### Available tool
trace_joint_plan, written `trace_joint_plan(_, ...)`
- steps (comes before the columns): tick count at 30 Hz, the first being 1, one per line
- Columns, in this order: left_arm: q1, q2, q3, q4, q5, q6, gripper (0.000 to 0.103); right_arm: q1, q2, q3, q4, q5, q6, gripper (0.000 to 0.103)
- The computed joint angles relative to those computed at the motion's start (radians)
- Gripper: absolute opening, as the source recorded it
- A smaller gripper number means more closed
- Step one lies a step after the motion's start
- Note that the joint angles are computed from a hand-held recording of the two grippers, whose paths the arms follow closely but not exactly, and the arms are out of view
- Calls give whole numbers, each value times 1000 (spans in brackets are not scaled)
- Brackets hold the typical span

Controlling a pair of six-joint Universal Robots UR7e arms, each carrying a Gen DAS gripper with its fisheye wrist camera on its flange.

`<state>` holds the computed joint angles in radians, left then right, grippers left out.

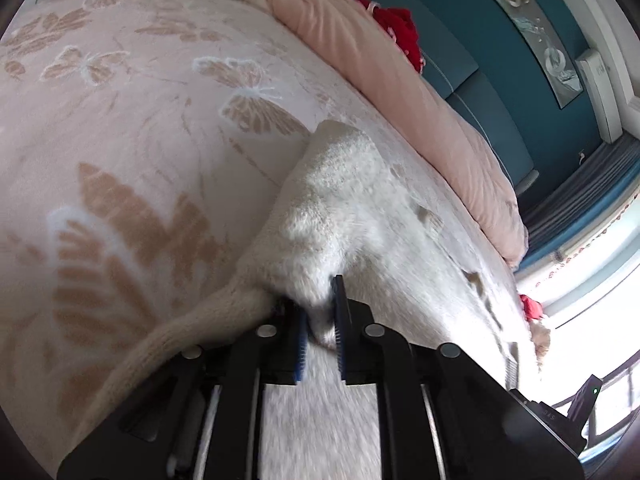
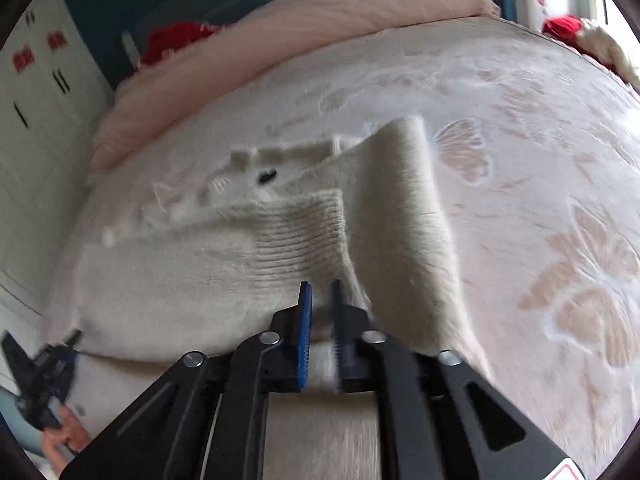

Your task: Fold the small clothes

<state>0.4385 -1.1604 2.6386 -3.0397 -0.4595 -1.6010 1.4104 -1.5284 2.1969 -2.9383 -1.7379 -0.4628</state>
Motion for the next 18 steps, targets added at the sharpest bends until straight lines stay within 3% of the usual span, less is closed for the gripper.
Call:
trace_joint_plan(1,-31,-38,16,62,3,-48,27,-22,-54,19,33,59,-9,21)
trace_joint_plan(2,-68,-75,34,122,15,-103,40,-40,-96,36,57,88,-18,32)
trace_joint_plan(4,-108,-133,61,178,8,-191,49,-67,-123,41,109,114,10,51)
trace_joint_plan(7,-69,-123,66,39,-29,-207,49,-98,-113,18,179,143,87,52)
trace_joint_plan(10,22,-82,18,-85,-101,-129,48,-137,-102,28,190,250,170,52)
trace_joint_plan(12,63,-86,-20,-30,-129,-119,35,-127,-52,9,162,268,221,46)
trace_joint_plan(13,81,-101,-46,50,-137,-133,18,-126,-32,-10,177,278,235,12)
trace_joint_plan(14,88,-112,-58,88,-141,-134,9,-118,-13,-26,186,268,250,6)
trace_joint_plan(15,92,-135,-70,165,-136,-149,8,-118,-22,-12,157,272,248,4)
trace_joint_plan(18,81,-174,-54,242,-117,-190,7,-132,-77,24,50,306,189,3)
